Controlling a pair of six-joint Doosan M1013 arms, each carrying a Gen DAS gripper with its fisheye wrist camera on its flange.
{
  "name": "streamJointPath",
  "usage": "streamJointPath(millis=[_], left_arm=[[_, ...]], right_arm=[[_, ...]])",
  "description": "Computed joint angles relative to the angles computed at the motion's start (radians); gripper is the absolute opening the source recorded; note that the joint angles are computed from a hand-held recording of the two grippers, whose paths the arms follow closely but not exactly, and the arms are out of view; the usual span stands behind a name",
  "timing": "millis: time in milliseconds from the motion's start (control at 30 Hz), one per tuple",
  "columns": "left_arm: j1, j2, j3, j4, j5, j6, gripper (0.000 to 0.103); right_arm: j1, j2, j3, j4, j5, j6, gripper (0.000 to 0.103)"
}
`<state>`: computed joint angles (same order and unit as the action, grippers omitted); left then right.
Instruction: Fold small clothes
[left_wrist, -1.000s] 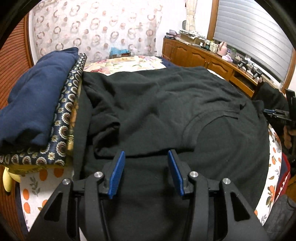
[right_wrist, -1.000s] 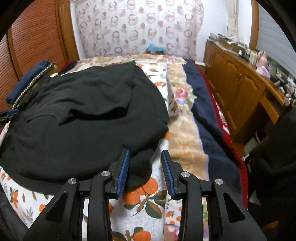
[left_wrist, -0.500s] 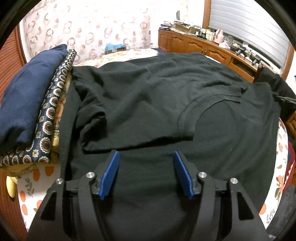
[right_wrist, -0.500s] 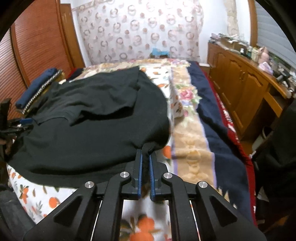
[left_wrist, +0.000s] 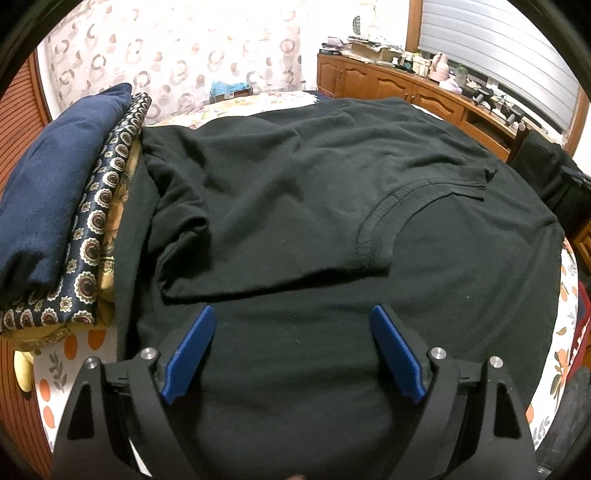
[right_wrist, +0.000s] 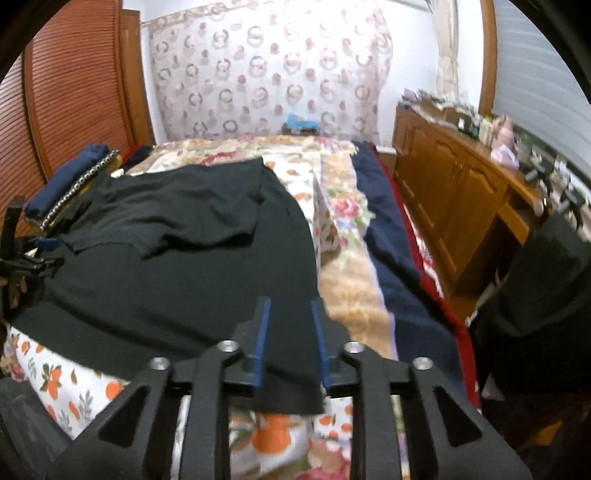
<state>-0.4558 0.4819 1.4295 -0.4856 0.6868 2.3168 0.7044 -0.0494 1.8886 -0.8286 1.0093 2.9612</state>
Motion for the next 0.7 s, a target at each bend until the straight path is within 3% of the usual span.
streamJointPath(millis=[33,133,500,600,667,700], left_arm=[[0.0,0.0,0.0,-0.001,0.0,0.001,0.088],[0.0,0.0,0.0,0.002,0.0,-0.002,0.088],[0.013,-0.026,0.016,-0.018,-0.084,-0.105,0.088],[0.016,-0.034,0.018,-0.002,-0.143,-0.172,0.078],[0.014,-0.029,0.008,0.039,-0.157,-0.229,0.057],[0.012,-0.022,-0.003,0.074,-0.153,-0.27,0.054]], right_arm=[[-0.01,0.006,-0.007,-0.011,-0.016,-0.01,0.038],[-0.041,0.032,-0.029,-0.022,-0.065,-0.05,0.043],[-0.167,0.152,-0.12,0.117,-0.226,-0.309,0.044],[-0.188,0.164,-0.131,0.15,-0.265,-0.381,0.044],[-0.198,0.171,-0.135,0.17,-0.288,-0.421,0.044],[-0.204,0.174,-0.136,0.183,-0.3,-0.441,0.044]])
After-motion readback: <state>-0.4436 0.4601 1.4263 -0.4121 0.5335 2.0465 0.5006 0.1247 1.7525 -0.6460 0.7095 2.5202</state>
